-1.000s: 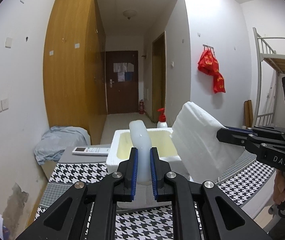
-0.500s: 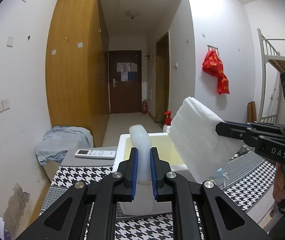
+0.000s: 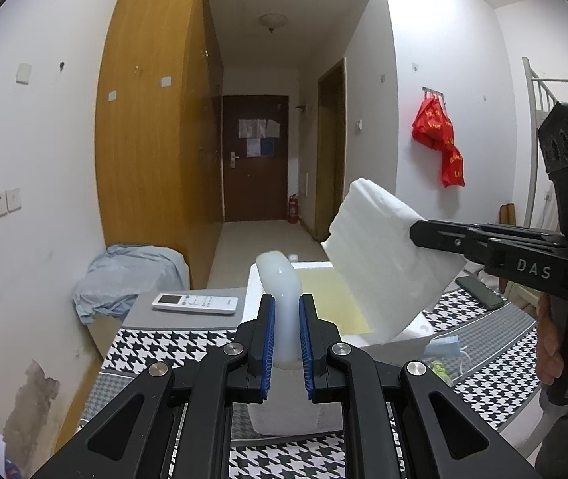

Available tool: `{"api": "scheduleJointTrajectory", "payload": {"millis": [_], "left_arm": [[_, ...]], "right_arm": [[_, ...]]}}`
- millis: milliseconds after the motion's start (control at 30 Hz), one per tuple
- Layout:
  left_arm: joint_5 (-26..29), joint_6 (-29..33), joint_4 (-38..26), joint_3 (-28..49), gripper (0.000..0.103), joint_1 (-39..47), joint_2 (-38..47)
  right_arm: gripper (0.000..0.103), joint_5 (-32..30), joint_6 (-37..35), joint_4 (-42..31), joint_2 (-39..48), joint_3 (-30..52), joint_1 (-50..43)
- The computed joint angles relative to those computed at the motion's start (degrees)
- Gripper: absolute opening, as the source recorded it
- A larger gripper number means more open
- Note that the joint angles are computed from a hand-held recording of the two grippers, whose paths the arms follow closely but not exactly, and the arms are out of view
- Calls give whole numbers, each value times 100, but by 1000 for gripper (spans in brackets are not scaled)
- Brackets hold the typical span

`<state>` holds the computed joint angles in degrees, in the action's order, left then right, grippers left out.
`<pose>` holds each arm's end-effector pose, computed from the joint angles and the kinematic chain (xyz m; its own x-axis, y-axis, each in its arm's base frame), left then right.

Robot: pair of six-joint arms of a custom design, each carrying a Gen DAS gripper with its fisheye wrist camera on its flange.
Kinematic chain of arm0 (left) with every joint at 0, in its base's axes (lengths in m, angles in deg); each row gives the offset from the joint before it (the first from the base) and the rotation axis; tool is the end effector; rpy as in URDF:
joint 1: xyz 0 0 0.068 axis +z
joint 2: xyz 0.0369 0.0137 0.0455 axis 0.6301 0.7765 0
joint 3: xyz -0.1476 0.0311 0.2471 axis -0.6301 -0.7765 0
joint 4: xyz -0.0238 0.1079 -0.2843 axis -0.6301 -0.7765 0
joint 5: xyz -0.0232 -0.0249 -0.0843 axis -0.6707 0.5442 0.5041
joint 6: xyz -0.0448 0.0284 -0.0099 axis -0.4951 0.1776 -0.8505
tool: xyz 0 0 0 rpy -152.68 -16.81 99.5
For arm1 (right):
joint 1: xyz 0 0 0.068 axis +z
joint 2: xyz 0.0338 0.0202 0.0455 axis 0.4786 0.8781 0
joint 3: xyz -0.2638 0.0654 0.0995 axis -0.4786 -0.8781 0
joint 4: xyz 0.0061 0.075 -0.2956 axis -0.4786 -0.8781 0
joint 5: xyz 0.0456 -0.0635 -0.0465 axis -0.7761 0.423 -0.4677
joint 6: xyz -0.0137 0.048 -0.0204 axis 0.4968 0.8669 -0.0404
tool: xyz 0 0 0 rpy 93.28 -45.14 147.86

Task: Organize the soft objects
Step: 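Open the right tool to drop the white mask into the box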

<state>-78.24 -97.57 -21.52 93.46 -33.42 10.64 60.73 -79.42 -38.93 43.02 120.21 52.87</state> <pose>0.1067 -0.2284 0.1851 -0.3156 -0.0406 -0.9480 -0.1050 0.9944 -0.0076 0.2432 0.1271 0.2275 -0.2848 -0.2365 -0.9290 -0.7775 0.6238 0.0796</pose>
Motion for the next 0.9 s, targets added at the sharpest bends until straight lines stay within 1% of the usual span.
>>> {"api": "scheduleJointTrajectory", "payload": {"millis": [367, 400, 433, 467, 500, 533, 633, 667, 733, 900], "left_arm": [[299, 575, 707, -280, 13, 350, -162], [316, 612, 749, -288, 13, 373, -154], [328, 633, 781, -308, 13, 384, -163], [354, 673, 833, -331, 13, 408, -178], [374, 701, 862, -340, 13, 429, -184], [404, 721, 894, -354, 13, 453, -185], [482, 747, 953, -369, 13, 521, -182], [490, 742, 961, -371, 13, 531, -180], [511, 808, 1019, -381, 13, 553, -180], [574, 976, 1138, -320, 13, 616, -102]], "right_arm": [[8, 181, -79, -135, 992, 546, 176], [15, 207, -113, -165, 1063, 589, 207], [37, 213, -127, -170, 1091, 596, 224], [53, 175, -110, -136, 1152, 600, 235], [78, 152, -83, -96, 1193, 595, 235], [88, 169, -56, -64, 1218, 592, 235], [89, 361, -60, -102, 1228, 573, 272], [90, 327, -51, -82, 1213, 549, 253], [96, 244, -5, -53, 1178, 505, 194], [102, 199, 18, 14, 960, 340, 63]]}}
